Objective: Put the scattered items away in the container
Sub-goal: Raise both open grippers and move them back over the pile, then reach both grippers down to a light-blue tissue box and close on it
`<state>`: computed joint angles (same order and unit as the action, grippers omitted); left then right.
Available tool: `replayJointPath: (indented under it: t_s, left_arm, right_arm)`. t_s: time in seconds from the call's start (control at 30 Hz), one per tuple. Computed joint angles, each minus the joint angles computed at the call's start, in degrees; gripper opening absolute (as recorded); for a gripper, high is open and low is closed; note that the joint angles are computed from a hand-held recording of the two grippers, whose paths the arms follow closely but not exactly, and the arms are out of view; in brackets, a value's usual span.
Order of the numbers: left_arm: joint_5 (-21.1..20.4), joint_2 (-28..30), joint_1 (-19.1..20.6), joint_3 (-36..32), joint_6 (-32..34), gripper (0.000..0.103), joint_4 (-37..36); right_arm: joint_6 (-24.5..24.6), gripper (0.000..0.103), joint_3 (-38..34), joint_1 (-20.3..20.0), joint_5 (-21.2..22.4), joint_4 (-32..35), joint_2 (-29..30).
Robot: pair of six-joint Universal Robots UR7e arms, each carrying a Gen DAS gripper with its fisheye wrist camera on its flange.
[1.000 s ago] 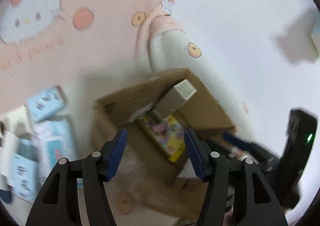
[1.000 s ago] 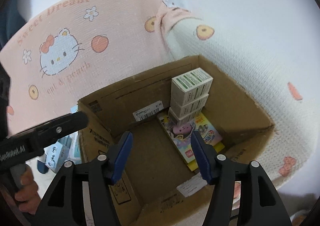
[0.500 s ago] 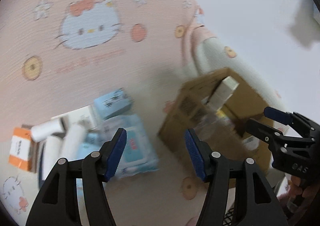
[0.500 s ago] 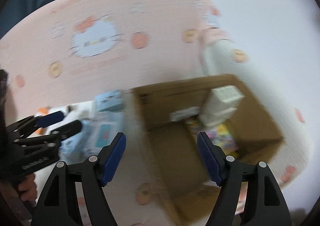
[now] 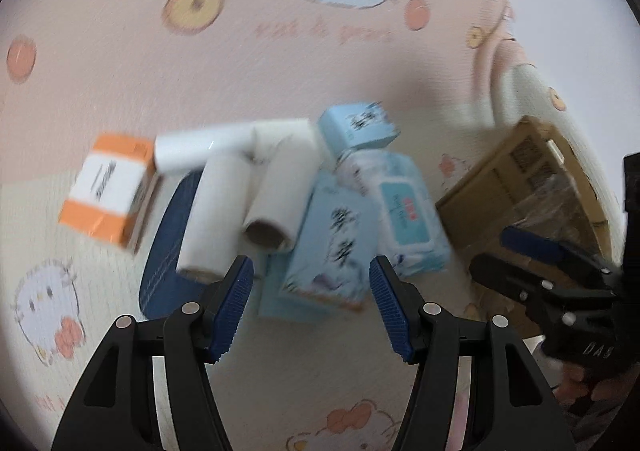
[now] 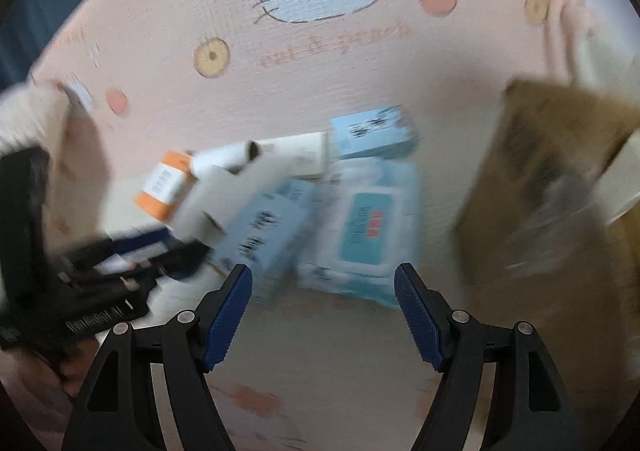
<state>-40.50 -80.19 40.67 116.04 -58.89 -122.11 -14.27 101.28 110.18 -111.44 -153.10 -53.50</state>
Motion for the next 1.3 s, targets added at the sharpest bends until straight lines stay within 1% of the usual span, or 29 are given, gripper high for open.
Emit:
replayJointPath:
  t_s: [0.07, 0.13, 0.17, 0.2, 0.23, 0.27, 0.33, 0.37, 0.4, 0.47, 0.53, 0.67, 0.7, 0.73, 0.77, 0.8, 0.87, 0.93, 0.97, 1.07, 1.2, 1.27, 1.3]
  left_arm:
    - [0.4, -0.6, -0.2, 1.2, -3.7, 0.065, 1.6]
    - [0.8, -0.7, -0.5, 2.4, -5.5, 0.065, 1.0]
    - [0.3, -0.7, -0.4, 3.1, -6.0, 0.065, 0.0]
    - [-0.1, -0.7, -0.2, 3.6, -7.0, 0.065, -0.7]
    - [-0.4, -0.8, 0.0, 4.1, -7.9, 0.065, -1.3]
    - [-0.8, -0.8, 0.3, 4.5, -8.4, 0.065, -2.5]
    - [-2.7, -1.3, 1.0, 6.3, -9.3, 0.065, -7.2]
    - [-4.0, -1.7, 1.5, 7.2, -9.6, 0.064, -10.0]
    - [-5.1, -1.7, 1.9, 7.7, -9.6, 0.064, -12.2]
    - [-7.6, -1.9, 2.8, 9.0, -10.1, 0.064, -16.5]
    - [-8.4, -1.6, 3.3, 9.6, -10.6, 0.064, -18.8]
    - [-7.9, -0.9, 3.4, 9.6, -11.2, 0.061, -20.1]
    - [-7.7, -0.7, 3.5, 9.4, -11.0, 0.058, -20.1]
    - [-7.2, -0.6, 3.4, 9.1, -10.9, 0.056, -19.3]
    - [-6.9, -0.5, 3.4, 8.8, -10.7, 0.052, -18.5]
    - [-6.6, -0.4, 3.5, 8.4, -10.5, 0.051, -17.6]
    - [-5.5, -0.5, 3.5, 8.2, -9.7, 0.051, -16.7]
    - [-4.7, -1.5, 3.4, 8.3, -9.7, 0.049, -15.6]
    - [-4.4, -1.6, 3.6, 8.1, -9.6, 0.047, -15.3]
    - [-3.7, -2.4, 3.9, 8.1, -9.1, 0.047, -14.2]
    - [-4.0, -3.0, 4.5, 7.9, -7.2, 0.047, -14.2]
    - [-3.8, -3.2, 4.5, 7.7, -8.0, 0.047, -13.2]
    - [-4.4, -3.4, 4.7, 7.7, -8.0, 0.047, -13.4]
  right_arm:
    - [1.5, 0.072, 0.3, -1.5, 4.5, -1.1, 0.5]
    - [1.8, 0.072, 0.3, -2.8, 8.1, -2.5, 1.3]
    - [1.2, 0.072, 0.0, -3.2, 8.9, -3.4, 2.2]
    - [0.4, 0.072, -0.1, -3.3, 8.8, -4.1, 2.7]
    - [-1.3, 0.072, -0.1, -3.4, 8.6, -5.8, 3.4]
    - [-4.0, 0.072, -0.2, -3.5, 8.3, -8.1, 4.5]
    - [-7.0, 0.072, -0.9, -3.9, 8.4, -8.8, 5.6]
    - [-7.6, 0.072, -1.5, -4.3, 9.1, -8.1, 6.1]
    - [-7.6, 0.072, -2.1, -4.7, 10.1, -7.2, 6.5]
    - [-6.6, 0.072, -3.3, -6.0, 14.1, -6.0, 7.1]
    - [-5.8, 0.072, -4.1, -7.2, 17.4, -6.6, 8.0]
    - [-4.1, 0.072, -6.2, -7.7, 17.3, -5.3, 9.8]
    - [-4.0, 0.071, -6.5, -8.0, 18.2, -4.5, 9.8]
    - [-3.7, 0.063, -6.6, -8.5, 20.2, -3.1, 9.7]
    - [-3.3, 0.051, -6.9, -8.7, 20.9, -1.8, 9.8]
    - [-2.9, 0.047, -7.1, -8.7, 21.0, -0.5, 9.8]
    - [-3.6, 0.041, -6.3, -8.3, 19.4, -1.3, 9.6]
    - [-4.8, 0.038, -5.1, -7.8, 17.7, -1.1, 8.9]
    - [-4.9, 0.038, -4.5, -7.6, 17.5, -1.0, 8.4]
    - [-3.9, 0.037, -1.8, -7.9, 20.1, 1.0, 6.4]
    - [-4.4, 0.037, 1.9, -7.0, 18.7, -0.5, 5.3]
    - [-3.0, 0.037, 2.6, -7.1, 18.3, -1.9, 5.2]
    - [-0.9, 0.037, 2.9, -7.7, 19.1, -2.7, 5.1]
